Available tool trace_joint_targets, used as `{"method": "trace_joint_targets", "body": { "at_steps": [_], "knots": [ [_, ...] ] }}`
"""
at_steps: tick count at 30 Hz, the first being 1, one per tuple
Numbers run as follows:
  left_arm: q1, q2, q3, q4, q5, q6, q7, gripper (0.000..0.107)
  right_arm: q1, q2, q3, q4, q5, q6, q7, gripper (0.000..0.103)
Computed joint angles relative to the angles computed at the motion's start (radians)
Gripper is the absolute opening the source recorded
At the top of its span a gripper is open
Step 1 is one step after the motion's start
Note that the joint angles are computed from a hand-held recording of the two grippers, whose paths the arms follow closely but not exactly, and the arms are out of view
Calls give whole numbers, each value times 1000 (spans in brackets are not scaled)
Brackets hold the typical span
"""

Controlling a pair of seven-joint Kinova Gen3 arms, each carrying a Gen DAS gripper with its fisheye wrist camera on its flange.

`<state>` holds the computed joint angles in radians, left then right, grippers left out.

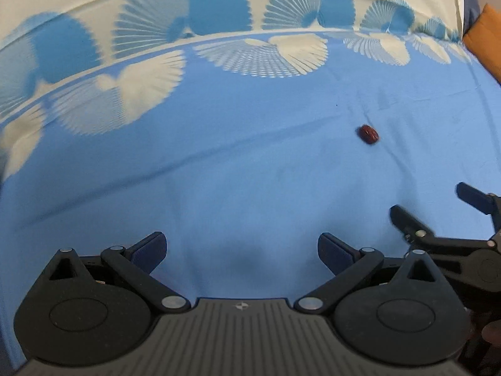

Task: Organize fruits
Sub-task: 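Move both tools toward the last jujube and mandarin on the sheet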

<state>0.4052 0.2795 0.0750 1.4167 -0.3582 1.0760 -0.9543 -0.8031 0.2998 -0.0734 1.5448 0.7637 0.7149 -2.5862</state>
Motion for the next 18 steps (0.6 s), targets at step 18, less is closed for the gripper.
{"method": "trace_joint_targets", "body": {
  "at_steps": [18],
  "knots": [
    [156,215,-257,55,-265,-400,225,103,-12,202,323,25,-51,-397,-21,102]
  ]
}}
